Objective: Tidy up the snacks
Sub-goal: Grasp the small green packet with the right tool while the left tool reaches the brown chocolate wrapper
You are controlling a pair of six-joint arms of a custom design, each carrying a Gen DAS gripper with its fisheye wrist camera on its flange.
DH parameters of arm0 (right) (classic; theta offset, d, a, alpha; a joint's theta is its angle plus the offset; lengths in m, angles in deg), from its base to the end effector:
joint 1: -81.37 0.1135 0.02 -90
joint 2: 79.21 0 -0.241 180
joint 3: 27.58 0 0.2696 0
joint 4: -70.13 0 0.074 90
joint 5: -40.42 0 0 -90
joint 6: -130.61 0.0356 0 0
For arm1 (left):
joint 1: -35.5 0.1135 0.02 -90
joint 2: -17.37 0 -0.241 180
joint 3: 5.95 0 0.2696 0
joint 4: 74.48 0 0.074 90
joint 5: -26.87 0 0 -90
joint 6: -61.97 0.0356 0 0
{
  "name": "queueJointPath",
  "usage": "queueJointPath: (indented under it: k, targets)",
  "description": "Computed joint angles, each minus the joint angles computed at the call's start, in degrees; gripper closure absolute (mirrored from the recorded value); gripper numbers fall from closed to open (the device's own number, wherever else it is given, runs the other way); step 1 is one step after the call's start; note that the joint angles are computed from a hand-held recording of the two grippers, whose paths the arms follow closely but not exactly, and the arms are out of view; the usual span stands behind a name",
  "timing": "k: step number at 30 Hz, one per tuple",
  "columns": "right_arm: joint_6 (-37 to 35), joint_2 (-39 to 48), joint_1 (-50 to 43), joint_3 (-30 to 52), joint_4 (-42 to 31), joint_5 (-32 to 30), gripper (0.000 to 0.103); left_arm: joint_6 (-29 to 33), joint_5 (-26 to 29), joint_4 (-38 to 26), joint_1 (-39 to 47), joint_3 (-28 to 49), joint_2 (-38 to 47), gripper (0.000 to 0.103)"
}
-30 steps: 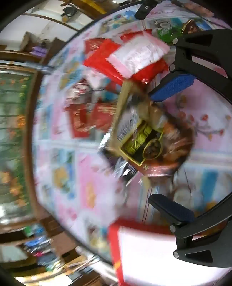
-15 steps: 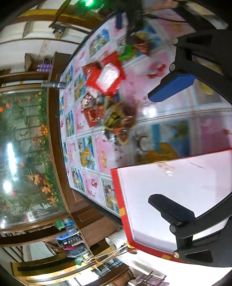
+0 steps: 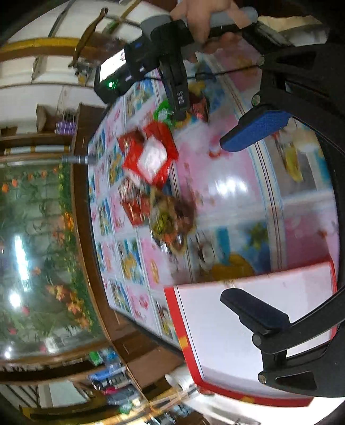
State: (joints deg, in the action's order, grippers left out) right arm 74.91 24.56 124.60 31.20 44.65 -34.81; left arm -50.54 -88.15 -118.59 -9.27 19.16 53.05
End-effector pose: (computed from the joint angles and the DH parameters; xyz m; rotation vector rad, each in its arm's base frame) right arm 0.2279 0.2018 0.0548 -0.1511 2.7132 0.0182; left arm 0.1176 -0.0954 0.1179 0.2966 2.3847 0.0200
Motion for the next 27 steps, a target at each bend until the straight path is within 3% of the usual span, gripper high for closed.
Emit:
queueJointPath:
  k: [1, 2, 7, 14, 19, 22, 27]
  targets:
    - [-0.55, -0.75, -0.61, -0.93, 0.58, -0.54, 0.082, -0.04, 0.43, 2.36, -1.0, 0.29, 2.5, 0.0]
    - [-1.82, -2.08, -1.77, -2.59, 1.4, -1.3, 0.083, 0.0, 0.62, 4.65, -1.99, 1.24, 6.19, 0.0]
    - [-7.06, -9.6, -9.15, -12.88, 10.0, -11.01, 0.085, 1.37, 0.22, 16.5, -8.34, 5.36, 22.52, 0.0]
    - [-14.31, -19.73, -17.12, -22.75, 10.71, -11.43, 0.085, 8.8, 5.14, 33.4, -10.64, 13.46, 45.09, 0.0]
    - [-18.31, -23.77, -25.19, -27.77, 14.02, -18.41, 0.084, 9.2, 9.22, 36.12, -7.33, 19.64, 55.53, 0.0]
    - [-18.9, -24.55, -25.86, -29.46, 16.1, -19.32, 0.084, 9.49, 10.74, 35.78, -5.75, 22.81, 60.35, 0.001]
    - [-19.62, -24.93, -28.34, -30.35, 17.3, -22.67, 0.084, 9.86, 11.32, 35.71, -5.62, 25.52, 64.74, 0.026]
